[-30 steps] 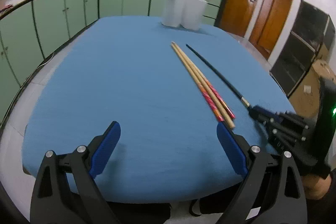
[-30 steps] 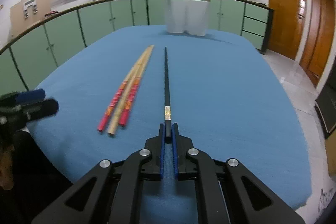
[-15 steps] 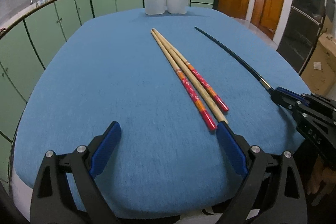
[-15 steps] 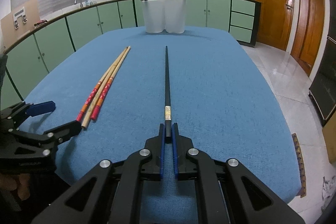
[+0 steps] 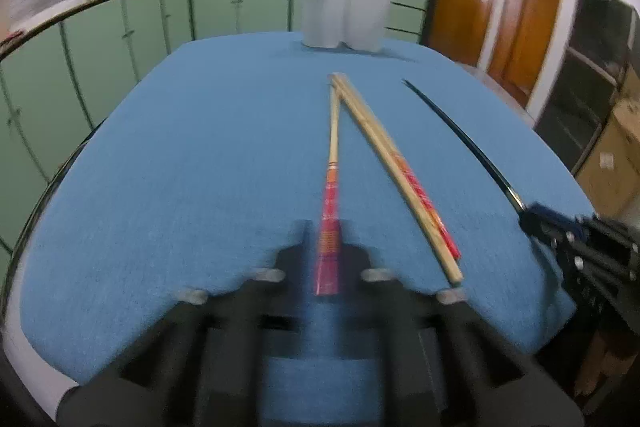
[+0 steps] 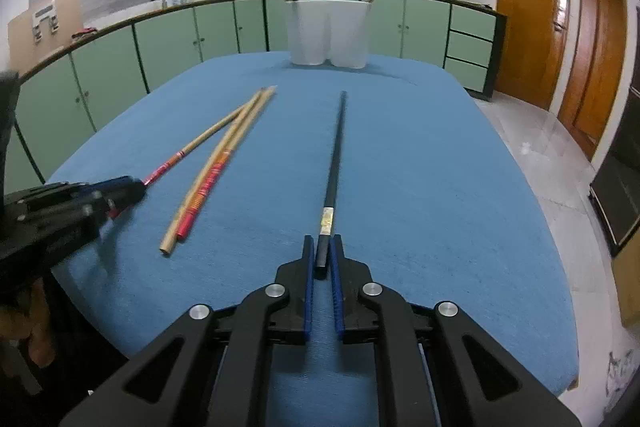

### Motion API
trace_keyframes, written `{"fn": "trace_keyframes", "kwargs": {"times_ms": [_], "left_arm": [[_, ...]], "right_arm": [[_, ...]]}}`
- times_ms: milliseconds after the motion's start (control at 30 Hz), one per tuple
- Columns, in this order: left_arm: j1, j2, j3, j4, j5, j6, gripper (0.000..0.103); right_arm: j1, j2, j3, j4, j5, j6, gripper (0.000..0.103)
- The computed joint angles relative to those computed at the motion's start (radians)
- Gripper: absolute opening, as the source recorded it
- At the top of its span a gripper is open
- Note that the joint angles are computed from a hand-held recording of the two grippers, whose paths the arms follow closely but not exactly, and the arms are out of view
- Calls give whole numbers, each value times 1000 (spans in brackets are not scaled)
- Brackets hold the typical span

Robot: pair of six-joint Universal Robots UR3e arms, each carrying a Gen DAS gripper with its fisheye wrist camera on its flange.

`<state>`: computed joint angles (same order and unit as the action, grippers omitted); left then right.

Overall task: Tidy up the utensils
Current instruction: 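Grasp a red-patterned chopstick with the left gripper while the right gripper holds the black one, then carry both chopsticks to the white holder and release them inside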

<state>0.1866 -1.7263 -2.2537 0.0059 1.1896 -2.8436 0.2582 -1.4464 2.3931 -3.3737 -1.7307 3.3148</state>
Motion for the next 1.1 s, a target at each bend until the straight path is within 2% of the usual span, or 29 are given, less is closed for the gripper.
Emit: {"fn": "trace_keyframes", "kwargs": {"times_ms": [133,267,300,367,400,467,500,533,600,800,933,1100], "left_arm": [[45,19,-51,56,26,-74,5],[50,42,-65,39,33,-55,6],[49,46,-60,27,36,-51,10],[53,55,-67,25,27,-38,35],[47,53,-72,39,27,-38,53],[42,49,-84,64,35,-28,51],[45,49,-90,69,31,-25,44],[56,53,-83,49,11,-25,25],[77,70,-53,-33,-19,-24,5],[159,232,-14,-263,-121,-11,5],[209,362,38,-421,-180,27,5],[276,462,178,-624,-260,71,5]], "right_arm": [[44,35,-27,-16,-35,-12,9],[52,30,-14,-24,-45,-7,9],[51,25,-13,-18,-45,-4,10],[56,25,-11,-19,-57,3,11],[65,34,-11,-29,-67,5,11],[77,50,-19,-39,-83,6,11],[76,52,-26,-34,-80,8,10],[72,46,-27,-26,-73,10,9],[65,23,-29,0,-63,23,8],[52,-175,-30,137,-44,48,8],[32,-321,-100,312,-34,29,8],[-47,-438,-269,580,52,-15,8]]}}
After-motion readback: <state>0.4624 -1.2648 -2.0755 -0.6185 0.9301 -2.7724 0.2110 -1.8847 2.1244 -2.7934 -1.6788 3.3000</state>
